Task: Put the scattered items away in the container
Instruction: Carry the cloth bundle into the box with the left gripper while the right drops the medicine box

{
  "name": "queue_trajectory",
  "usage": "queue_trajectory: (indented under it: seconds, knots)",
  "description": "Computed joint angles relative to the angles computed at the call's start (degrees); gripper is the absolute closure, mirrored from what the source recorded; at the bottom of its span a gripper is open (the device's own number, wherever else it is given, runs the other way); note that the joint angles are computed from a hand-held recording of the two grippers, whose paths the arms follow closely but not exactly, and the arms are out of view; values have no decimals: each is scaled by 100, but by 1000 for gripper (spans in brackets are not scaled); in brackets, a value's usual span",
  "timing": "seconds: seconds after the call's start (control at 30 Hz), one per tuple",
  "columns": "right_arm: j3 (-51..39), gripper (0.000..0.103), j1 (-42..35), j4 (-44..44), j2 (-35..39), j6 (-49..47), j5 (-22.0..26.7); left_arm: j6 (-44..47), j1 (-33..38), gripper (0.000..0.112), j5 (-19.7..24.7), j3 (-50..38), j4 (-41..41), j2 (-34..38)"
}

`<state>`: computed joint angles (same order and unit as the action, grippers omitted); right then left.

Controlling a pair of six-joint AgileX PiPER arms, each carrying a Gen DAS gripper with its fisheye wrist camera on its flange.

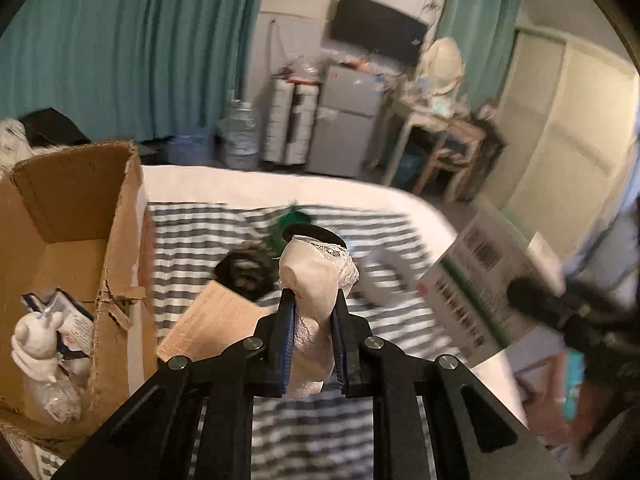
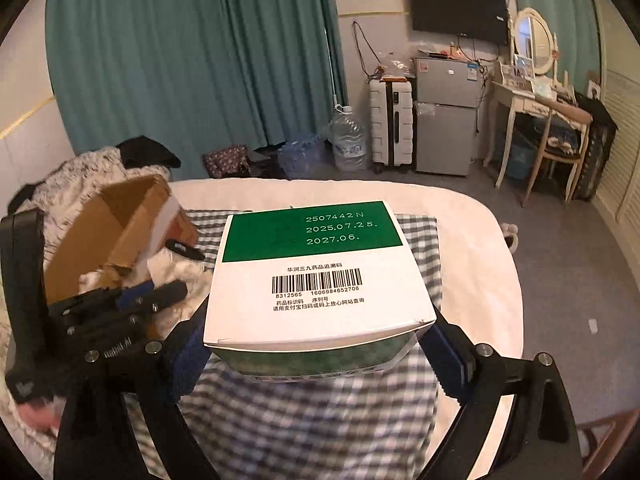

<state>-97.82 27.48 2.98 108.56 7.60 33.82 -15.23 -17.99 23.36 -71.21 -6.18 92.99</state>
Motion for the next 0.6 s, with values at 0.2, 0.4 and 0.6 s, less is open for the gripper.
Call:
queue_trajectory:
  seconds: [0.2,0.4,0.6]
  knots:
    - [721,10,285,-598,-665,1007,241,-905,-508,95,1430,-382,1713,595]
    - [1326,10,607,-1336,-1329,1916,415,55,-177,95,1184,-181,640,-204]
    - [901,10,948,-1574,-1441,2270,793,194,203,95,1153,17,721,-1118]
